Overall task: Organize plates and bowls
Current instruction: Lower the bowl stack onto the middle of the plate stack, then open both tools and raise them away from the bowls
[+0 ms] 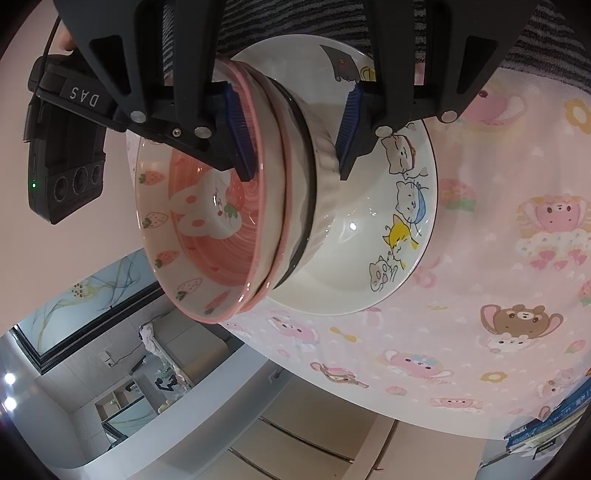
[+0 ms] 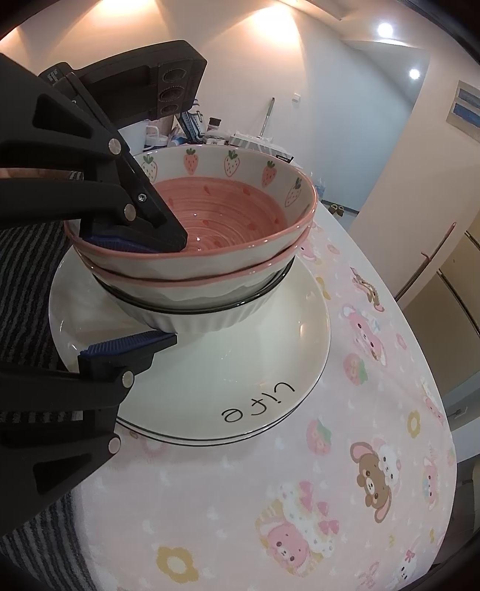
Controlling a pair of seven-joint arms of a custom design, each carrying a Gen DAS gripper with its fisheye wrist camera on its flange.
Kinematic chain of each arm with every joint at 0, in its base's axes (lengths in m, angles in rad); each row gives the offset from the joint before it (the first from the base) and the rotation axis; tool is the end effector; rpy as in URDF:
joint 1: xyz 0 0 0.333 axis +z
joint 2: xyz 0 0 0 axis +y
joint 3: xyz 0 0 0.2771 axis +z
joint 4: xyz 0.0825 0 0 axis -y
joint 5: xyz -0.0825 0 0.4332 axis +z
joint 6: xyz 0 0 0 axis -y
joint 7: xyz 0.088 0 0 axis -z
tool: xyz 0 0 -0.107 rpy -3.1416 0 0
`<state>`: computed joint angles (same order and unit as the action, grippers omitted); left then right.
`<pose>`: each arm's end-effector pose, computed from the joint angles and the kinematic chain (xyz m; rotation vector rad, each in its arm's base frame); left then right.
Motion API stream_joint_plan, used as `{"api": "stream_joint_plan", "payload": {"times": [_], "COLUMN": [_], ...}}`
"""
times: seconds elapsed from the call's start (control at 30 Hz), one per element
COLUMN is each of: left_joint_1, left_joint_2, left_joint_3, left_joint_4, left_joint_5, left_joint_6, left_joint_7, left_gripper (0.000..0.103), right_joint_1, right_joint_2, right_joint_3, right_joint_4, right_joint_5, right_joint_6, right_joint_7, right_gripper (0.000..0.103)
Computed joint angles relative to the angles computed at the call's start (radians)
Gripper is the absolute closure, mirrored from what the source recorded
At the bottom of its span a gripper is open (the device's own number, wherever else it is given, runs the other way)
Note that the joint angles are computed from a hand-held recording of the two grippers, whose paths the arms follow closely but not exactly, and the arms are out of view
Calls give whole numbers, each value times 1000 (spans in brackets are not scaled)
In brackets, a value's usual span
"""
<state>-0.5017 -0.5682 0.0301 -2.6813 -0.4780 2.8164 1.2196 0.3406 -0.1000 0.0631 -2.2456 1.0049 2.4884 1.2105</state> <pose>0.4266 -0.1929 0.4281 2.2992 -1.7305 1.1351 0.5354 0.2243 0.3775 -1.7267 1.6562 0.3866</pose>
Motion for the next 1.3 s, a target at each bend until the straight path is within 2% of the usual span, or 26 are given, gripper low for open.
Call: {"api": "stream_joint_plan", "payload": {"times": [0.23, 0.37, 0.6, 0.67, 0.73, 0.8, 0.87, 0.9, 0.97, 1.07, 1.1, 1.13, 1.2, 1.27, 1.3], "left_joint_1": [1, 15, 11, 7, 22, 10, 20, 50, 102, 244, 306, 349, 437, 517, 560], "left_joint_2": [0, 3, 10, 16, 19, 13, 9, 10, 10, -7, -23, -39, -86, -146, -185], "left_joint_3": [-3, -18, -11, -8, -26, -11, -18, -48, -102, -251, -319, -364, -454, -538, -580], "left_joint_4": [0, -1, -2, -5, -10, -19, -25, -24, -20, -16, -15, -20, -41, -68, -84], "left_joint_5": [-2, 18, 38, 39, 65, 73, 103, 139, 214, 377, 442, 489, 567, 622, 644], "left_joint_6": [2, 20, 45, 76, 104, 121, 133, 133, 132, 124, 123, 133, 183, 239, 265], "left_joint_7": [-2, -20, -36, -39, -61, -68, -80, -104, -154, -277, -327, -364, -452, -535, -577], "left_gripper": [60, 60, 60, 58, 56, 57, 59, 59, 61, 56, 54, 48, 42, 27, 23], "right_joint_1": [-4, -2, 10, 15, 26, 44, 64, 68, 64, 78, 81, 89, 115, 149, 169], "right_joint_2": [-5, -6, -16, -15, -26, -51, -72, -79, -91, -116, -127, -139, -152, -164, -174], "right_joint_3": [-9, -9, -3, -2, 7, 14, 5, -1, -3, -10, -12, 1, 3, -13, -21], "right_joint_4": [-4, -10, -22, -24, -35, -52, -61, -63, -73, -85, -93, -104, -111, -110, -106], "right_joint_5": [52, 97, 132, 164, 188, 225, 287, 304, 264, 308, 310, 308, 331, 401, 465], "right_joint_6": [-21, -5, 42, 68, 141, 232, 265, 262, 257, 300, 321, 396, 491, 547, 582], "right_joint_7": [-40, -71, -87, -111, -150, -229, -323, -343, -276, -329, -349, -365, -420, -518, -601], "right_gripper": [55, 52, 49, 48, 48, 48, 48, 48, 48, 48, 48, 47, 42, 39, 36]}}
